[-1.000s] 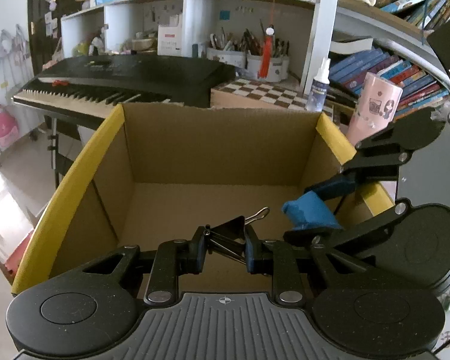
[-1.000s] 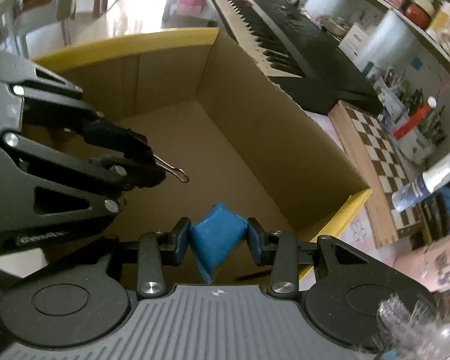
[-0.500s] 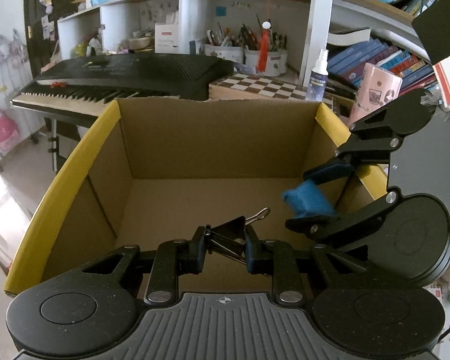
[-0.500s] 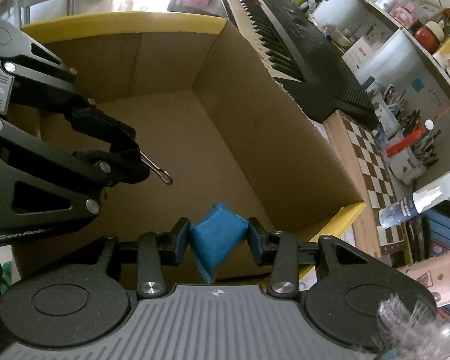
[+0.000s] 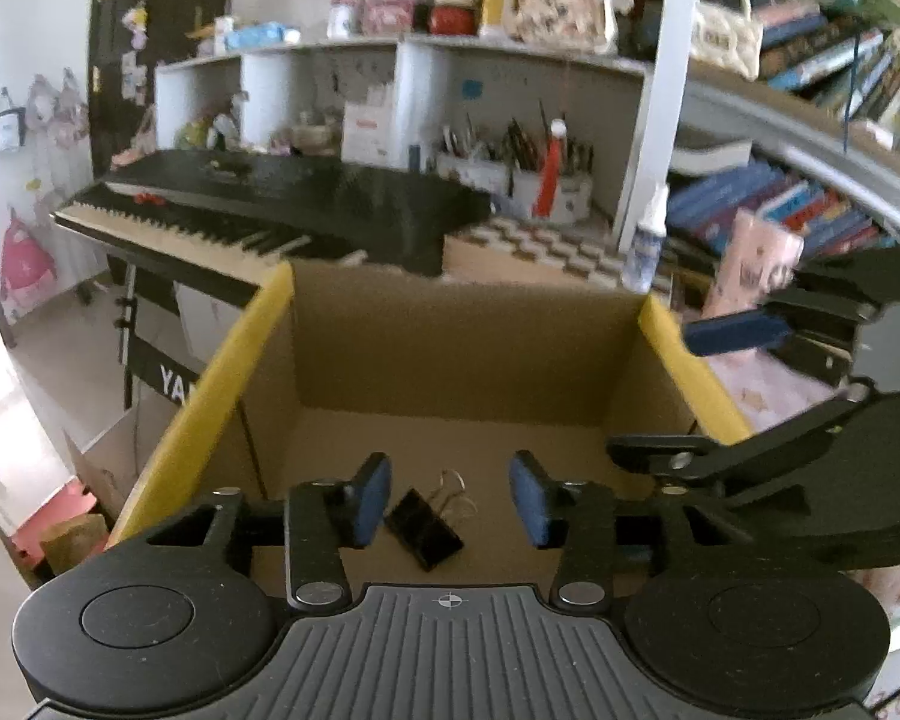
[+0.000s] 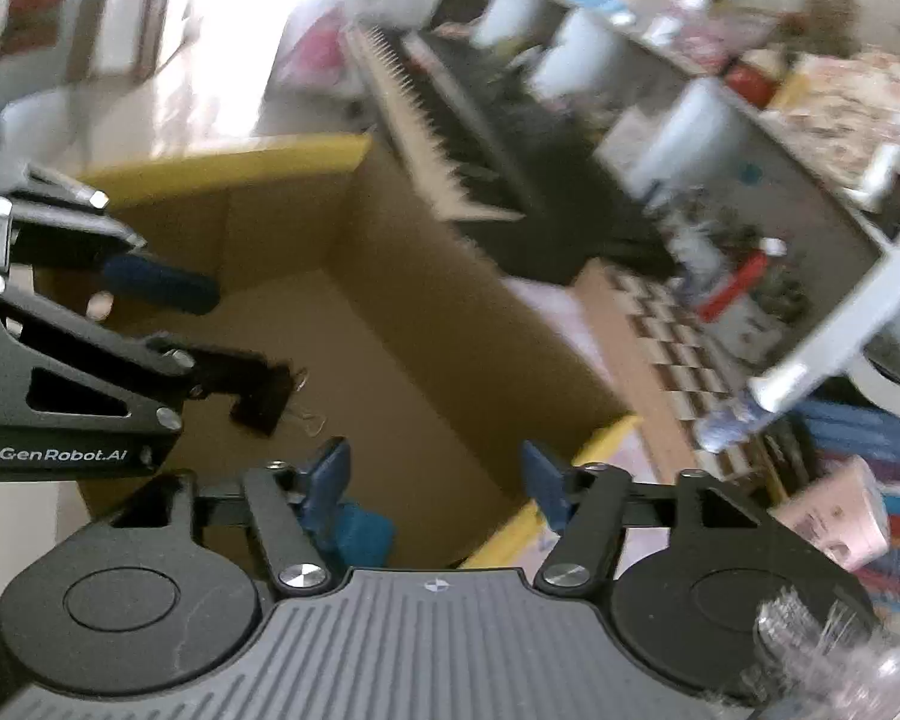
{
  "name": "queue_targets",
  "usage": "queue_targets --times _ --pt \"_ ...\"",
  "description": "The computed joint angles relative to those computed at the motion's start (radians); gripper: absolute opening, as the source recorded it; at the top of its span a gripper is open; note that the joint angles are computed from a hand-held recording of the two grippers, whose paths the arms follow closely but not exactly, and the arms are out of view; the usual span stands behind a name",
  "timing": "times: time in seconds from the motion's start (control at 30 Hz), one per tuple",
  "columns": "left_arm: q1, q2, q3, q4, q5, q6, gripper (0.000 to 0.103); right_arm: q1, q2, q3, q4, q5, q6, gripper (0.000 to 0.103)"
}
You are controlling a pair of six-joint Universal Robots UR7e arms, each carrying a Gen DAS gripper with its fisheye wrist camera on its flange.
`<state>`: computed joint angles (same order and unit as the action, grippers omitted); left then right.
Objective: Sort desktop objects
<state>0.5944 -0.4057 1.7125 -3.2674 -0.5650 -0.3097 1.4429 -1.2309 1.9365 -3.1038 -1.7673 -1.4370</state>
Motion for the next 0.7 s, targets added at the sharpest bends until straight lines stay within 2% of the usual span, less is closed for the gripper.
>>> queue_targets --times 0.1,0.17,0.4,0.7 --pt "-0.015 -0.004 0.023 -0.093 0.021 0.032 0.073 -0.015 -0.043 0.056 -0.082 0.057 0.063 0.069" --pt "-0.023 -0.007 0.039 -0.154 0.024 0.054 0.079 -0.022 -0.069 0.081 -0.11 0.086 0.118 0.072" --pt "-0.053 -0.033 0.1 -0.253 0.038 0.095 0.083 -0.039 -0.131 0.203 -0.307 0.128 0.308 0.077" --pt "-0.09 -0.082 0.215 -0.274 0.047 0.045 0.084 -0.069 -0.184 0.363 -0.523 0.128 0.459 0.081"
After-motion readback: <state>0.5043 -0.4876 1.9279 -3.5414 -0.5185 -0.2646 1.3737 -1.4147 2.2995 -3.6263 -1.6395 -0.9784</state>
